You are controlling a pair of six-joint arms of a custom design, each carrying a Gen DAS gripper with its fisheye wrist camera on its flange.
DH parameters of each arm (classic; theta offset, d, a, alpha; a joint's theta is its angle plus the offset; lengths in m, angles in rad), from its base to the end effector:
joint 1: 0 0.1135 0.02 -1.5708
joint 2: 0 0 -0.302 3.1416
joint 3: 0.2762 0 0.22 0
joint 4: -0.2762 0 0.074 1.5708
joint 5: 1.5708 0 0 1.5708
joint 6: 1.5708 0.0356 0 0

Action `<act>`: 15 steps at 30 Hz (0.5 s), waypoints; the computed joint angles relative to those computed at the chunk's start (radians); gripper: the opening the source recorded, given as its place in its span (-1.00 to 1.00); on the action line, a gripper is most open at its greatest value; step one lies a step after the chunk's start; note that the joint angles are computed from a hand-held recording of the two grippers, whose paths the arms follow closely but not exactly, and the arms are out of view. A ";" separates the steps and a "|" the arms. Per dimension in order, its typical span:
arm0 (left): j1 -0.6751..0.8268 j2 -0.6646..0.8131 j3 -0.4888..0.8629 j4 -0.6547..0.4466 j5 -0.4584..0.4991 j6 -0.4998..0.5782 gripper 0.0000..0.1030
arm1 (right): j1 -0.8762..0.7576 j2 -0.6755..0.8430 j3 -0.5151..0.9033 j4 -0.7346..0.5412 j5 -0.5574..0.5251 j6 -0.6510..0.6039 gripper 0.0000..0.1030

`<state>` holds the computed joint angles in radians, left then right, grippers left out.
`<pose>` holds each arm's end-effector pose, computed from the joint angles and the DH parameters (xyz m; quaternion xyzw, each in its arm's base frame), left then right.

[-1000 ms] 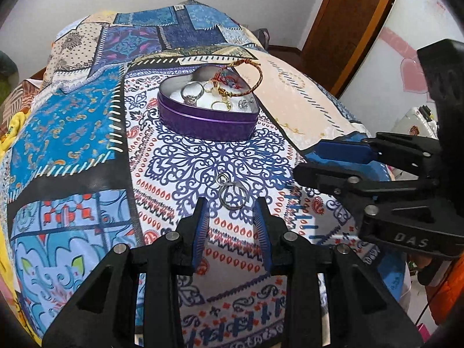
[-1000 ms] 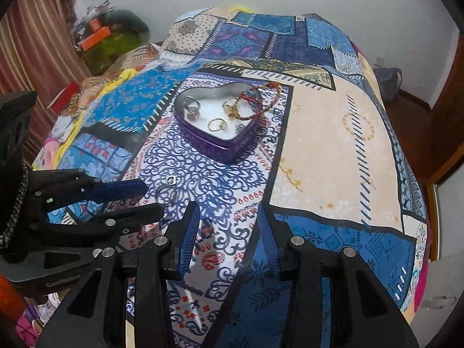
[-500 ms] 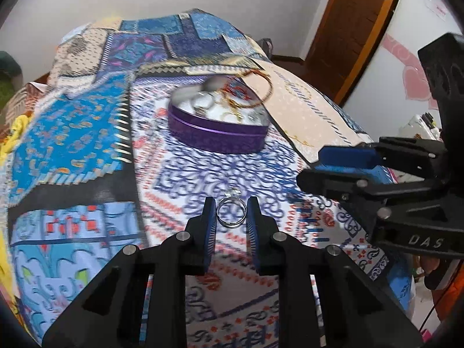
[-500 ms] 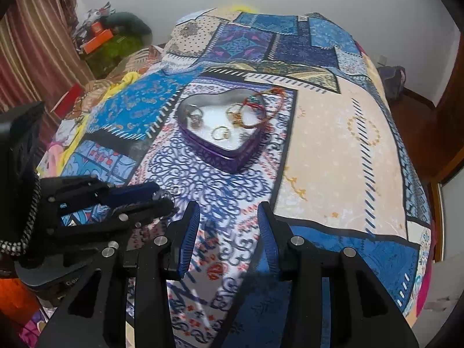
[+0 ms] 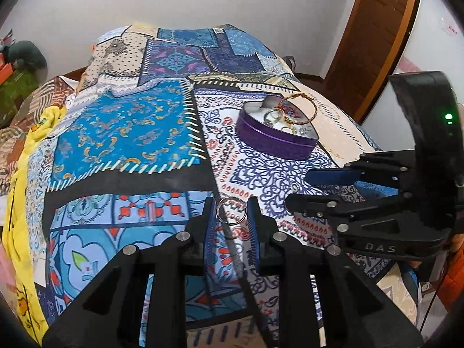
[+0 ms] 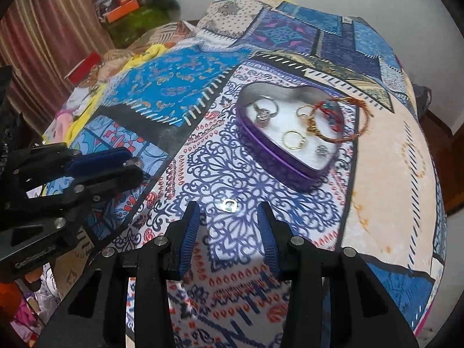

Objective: Organize jewelry
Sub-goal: 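Grasp a silver ring with the left gripper while the right gripper grasps a small silver earring, then carry the silver ring with the left gripper while the right gripper carries the earring to the tin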

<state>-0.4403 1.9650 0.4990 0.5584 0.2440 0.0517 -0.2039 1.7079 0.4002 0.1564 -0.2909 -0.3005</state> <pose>0.2538 -0.1291 0.1026 0.2670 0.9006 -0.1753 0.2948 0.2158 -0.0342 0.1252 -0.0769 0.9652 0.0859 0.2349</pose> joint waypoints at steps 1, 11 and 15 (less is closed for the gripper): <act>0.004 -0.002 -0.006 0.006 0.003 0.002 -0.60 | 0.009 0.007 -0.002 0.009 0.009 0.004 -0.27; -0.016 -0.044 -0.015 0.010 -0.001 0.009 -0.60 | 0.035 0.006 -0.025 0.054 0.039 0.004 -0.82; -0.030 -0.085 -0.007 -0.012 -0.009 0.004 -0.60 | -0.003 -0.038 -0.026 0.037 0.011 0.011 -0.82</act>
